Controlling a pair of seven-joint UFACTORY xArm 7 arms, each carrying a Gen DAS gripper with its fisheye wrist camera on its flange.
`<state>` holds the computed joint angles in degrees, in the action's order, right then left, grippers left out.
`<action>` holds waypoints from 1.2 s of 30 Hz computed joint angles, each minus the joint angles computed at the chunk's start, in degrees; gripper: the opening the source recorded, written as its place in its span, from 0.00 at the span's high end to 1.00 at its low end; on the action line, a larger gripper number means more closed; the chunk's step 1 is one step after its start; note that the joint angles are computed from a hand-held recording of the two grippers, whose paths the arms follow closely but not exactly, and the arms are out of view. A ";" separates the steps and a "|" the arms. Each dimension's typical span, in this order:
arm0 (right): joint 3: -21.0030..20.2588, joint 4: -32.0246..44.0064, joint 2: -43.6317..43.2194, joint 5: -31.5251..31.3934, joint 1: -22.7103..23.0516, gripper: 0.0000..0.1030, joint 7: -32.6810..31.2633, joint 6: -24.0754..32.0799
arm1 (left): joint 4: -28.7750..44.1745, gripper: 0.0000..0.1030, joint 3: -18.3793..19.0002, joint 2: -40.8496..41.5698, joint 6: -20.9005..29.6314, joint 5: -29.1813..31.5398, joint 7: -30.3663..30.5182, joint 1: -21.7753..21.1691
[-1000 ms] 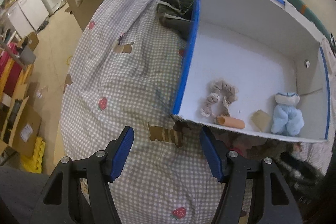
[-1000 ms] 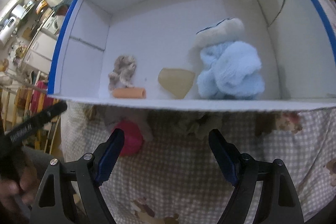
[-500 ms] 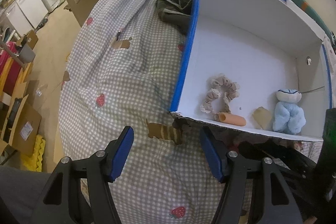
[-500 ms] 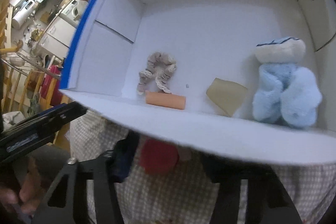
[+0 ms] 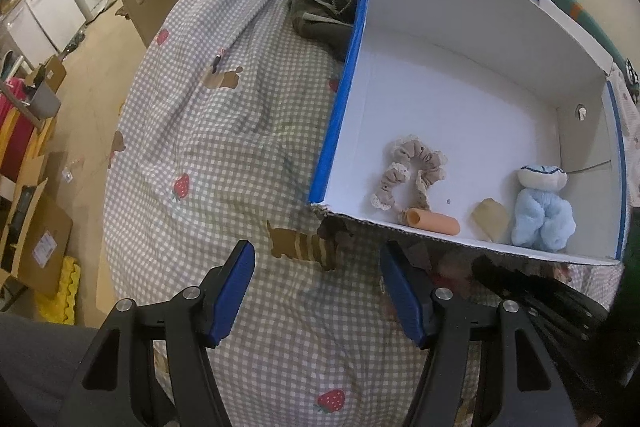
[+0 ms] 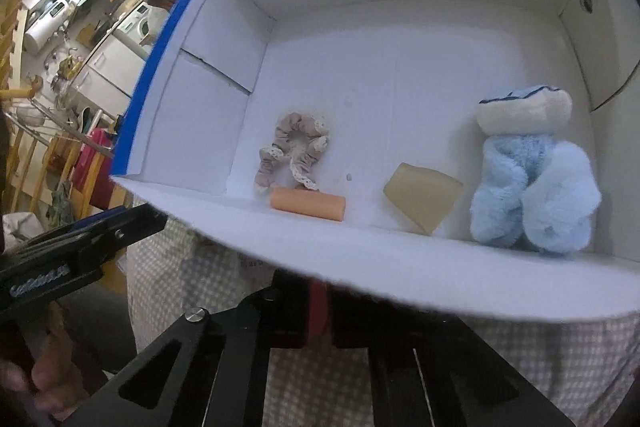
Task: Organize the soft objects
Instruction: 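Grasp the pink heart squishy with the left tool while the right tool grasps the white cloth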
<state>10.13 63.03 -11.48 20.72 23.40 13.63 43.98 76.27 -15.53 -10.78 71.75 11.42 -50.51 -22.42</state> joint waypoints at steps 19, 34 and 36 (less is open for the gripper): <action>-4.10 -7.11 -15.42 1.24 -3.17 0.92 3.02 4.72 | 2.28 0.40 -1.00 6.80 -5.19 -5.43 11.10 -5.35; -3.09 -6.06 -13.92 -0.26 -3.35 0.92 3.30 5.04 | 6.72 0.64 0.71 14.65 -4.55 -5.23 13.98 -9.00; -3.13 -5.98 -13.60 -0.10 -3.30 0.92 3.62 5.06 | 6.35 0.65 0.89 14.07 -5.39 -5.57 13.76 -8.96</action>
<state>7.00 57.05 -25.08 20.62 20.10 17.26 49.04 82.62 -14.65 3.29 66.36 5.85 -36.75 -31.38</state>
